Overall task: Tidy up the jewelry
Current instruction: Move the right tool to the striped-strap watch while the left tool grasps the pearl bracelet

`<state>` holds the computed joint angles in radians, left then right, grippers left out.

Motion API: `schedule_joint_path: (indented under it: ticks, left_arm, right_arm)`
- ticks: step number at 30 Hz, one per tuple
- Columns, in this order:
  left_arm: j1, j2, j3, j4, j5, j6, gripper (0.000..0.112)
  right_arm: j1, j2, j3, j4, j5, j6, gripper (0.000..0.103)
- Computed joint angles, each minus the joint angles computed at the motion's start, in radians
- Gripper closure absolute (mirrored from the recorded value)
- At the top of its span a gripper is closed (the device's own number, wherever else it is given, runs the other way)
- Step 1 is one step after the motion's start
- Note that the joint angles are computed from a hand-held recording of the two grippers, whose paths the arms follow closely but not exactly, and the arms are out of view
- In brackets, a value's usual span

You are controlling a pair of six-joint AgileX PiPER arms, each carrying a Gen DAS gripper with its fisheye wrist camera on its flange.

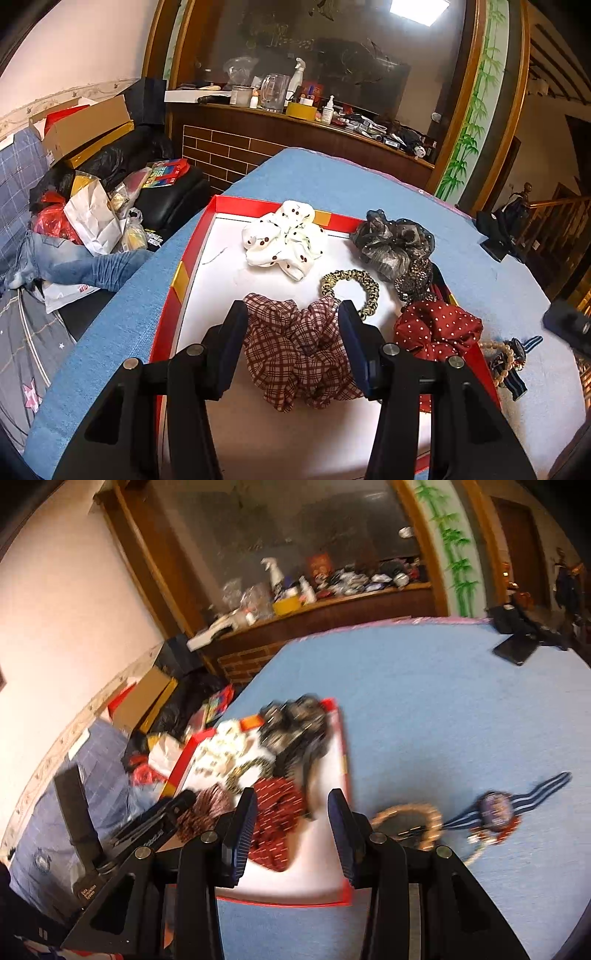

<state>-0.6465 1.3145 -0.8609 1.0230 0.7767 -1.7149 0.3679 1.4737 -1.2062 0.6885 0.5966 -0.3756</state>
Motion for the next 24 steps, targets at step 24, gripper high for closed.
schedule_joint_path:
  ticks: [24]
  left_arm:
    - [-0.221,0.354,-0.528,-0.435,-0.067,0.670,0.070]
  right_arm:
    - [-0.481,0.079,0.061,0.292,0.140,-0.194,0.060]
